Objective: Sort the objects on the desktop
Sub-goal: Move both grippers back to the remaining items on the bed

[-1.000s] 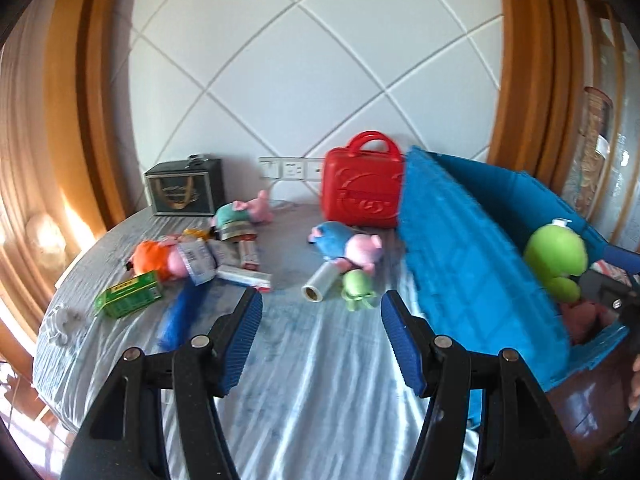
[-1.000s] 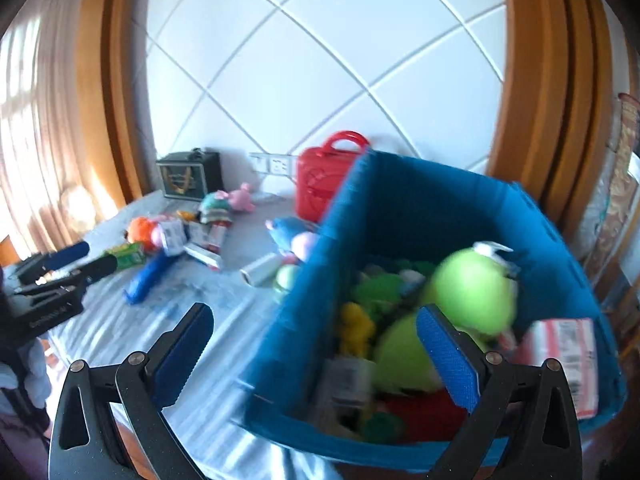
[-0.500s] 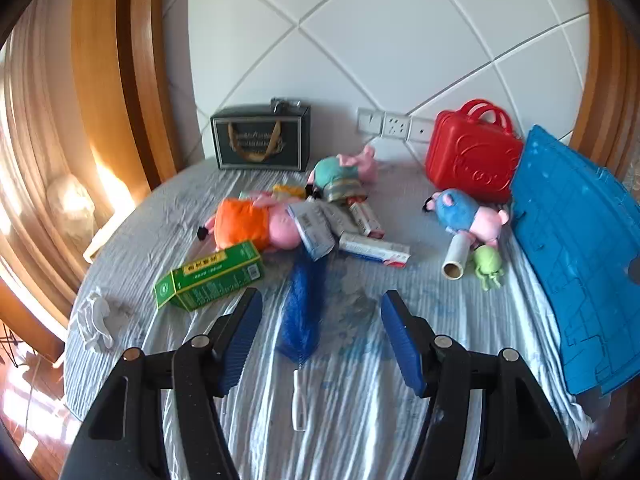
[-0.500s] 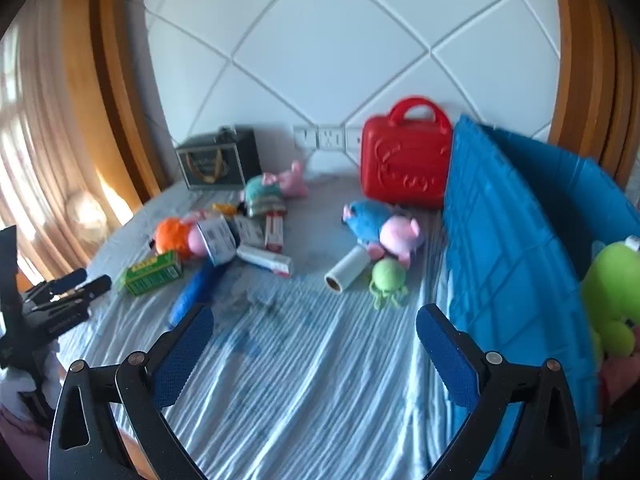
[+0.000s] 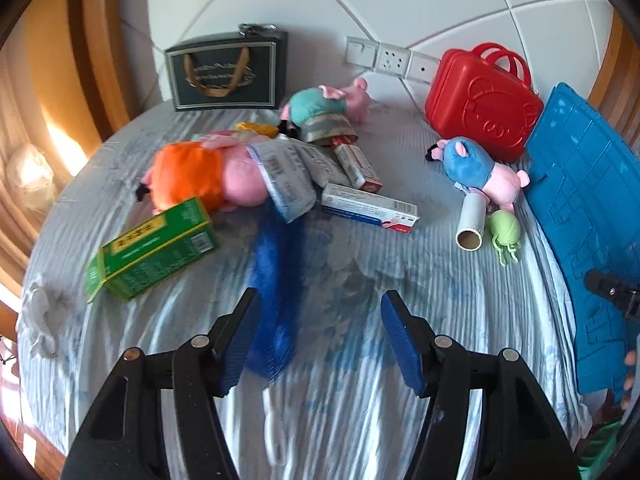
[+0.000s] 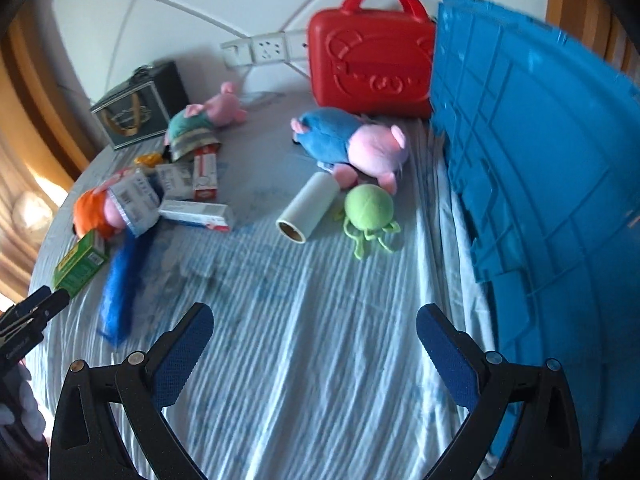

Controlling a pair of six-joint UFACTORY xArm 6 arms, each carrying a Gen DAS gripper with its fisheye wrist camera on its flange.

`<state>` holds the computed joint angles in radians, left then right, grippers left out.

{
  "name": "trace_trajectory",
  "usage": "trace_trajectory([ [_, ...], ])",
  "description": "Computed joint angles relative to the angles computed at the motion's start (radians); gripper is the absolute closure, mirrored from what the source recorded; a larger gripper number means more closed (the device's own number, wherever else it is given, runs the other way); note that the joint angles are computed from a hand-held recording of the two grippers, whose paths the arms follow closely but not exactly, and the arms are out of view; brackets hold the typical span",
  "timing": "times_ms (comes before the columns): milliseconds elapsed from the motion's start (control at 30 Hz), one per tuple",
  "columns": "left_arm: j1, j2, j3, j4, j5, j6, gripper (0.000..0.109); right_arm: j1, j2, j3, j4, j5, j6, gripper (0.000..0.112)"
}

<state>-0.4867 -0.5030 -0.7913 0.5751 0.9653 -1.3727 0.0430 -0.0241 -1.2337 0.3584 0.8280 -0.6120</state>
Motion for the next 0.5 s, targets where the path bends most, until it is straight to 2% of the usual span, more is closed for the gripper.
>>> trace_trajectory([
  [100,0.072,0.128,-0.067,-0.044,-0.087,0.060,0.047,0.004,0.105,-0.068,-0.054,-0.029,0.045,0.010],
  [167,0.114,0.231,-0.134,-0.070,-0.132,0.128,0.047,0.000,0.172,-0.127,-0.073,-0.016,0.065,0.010],
  [367,0.214,0.474,-0.329,-0.178,-0.174,0.311,0.047,-0.008,0.400,-0.359,-0.091,0.047,0.126,0.010],
  [500,0.272,0.627,-0.468,-0.279,-0.190,0.344,0.048,0.005,0.532,-0.505,-0.103,0.068,0.175,0.010],
])
